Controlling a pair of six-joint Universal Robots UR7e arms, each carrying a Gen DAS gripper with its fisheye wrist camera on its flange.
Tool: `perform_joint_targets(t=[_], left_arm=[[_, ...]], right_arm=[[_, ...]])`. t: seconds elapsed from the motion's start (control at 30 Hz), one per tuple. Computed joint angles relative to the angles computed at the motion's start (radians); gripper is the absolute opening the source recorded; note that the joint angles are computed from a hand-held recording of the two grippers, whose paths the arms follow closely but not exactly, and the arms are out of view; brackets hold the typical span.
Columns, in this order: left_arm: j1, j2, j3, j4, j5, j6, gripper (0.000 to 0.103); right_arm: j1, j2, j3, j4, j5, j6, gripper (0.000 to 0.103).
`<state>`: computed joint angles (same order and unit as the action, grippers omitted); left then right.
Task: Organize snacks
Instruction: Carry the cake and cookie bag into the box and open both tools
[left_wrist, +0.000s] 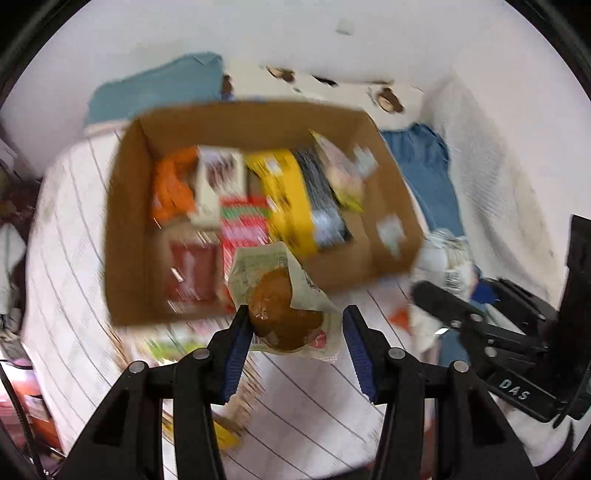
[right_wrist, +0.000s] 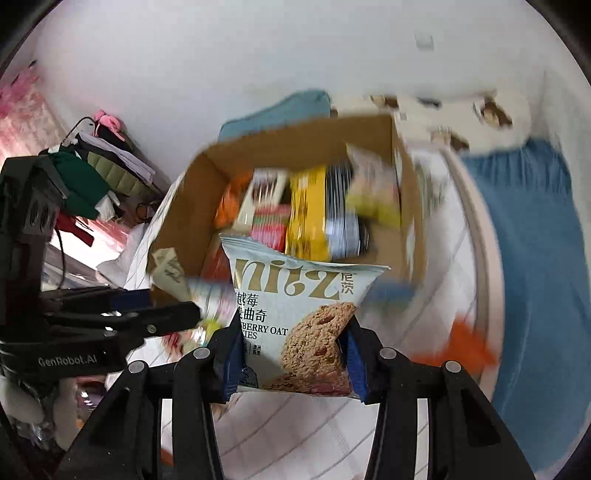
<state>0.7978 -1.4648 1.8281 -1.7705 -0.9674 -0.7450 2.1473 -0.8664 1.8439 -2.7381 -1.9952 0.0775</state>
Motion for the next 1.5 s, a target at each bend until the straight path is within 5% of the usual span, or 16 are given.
perform_joint_targets(t=[0.4,0.57,0.63,0.67,0.73,1.0,1.5], left_arm=[[0.23,0.241,-0.298,0.263,0.135,-0.014,0.047],[0.291,0.289,-0.332,0.295,0.109,-0.027,0.049],[0.294,0.298,-0.341,0.33,0.111,-0.063,0.056],[0.297,0.299,-0.34,0.327,0.11,-0.06,0.071],[0.301,0.298,-0.335,0.312,0.104,-0.056,0.094],[0.282,0.246,-0.266,0.203,0.09,-0.055,0.094],[0.126,0.071,-0.039,0.111,0.194,-0.157,0.094]], right_arm=[[-0.061,0.204,-0.328,0.285,-0.064,-0.017,0.049],[-0.083,0.253,-0.367,0.354,-0.095,0.006,0.05],[-0.091,0.261,-0.384,0.394,-0.097,0.042,0.061],[-0.094,0.267,-0.397,0.42,-0.101,0.054,0.084],[-0.097,0.281,-0.421,0.471,-0.116,0.074,0.097],[-0.084,0.291,-0.433,0.491,-0.147,0.089,0.099],[-0.042,0.242,-0.353,0.358,-0.187,0.087,0.099]])
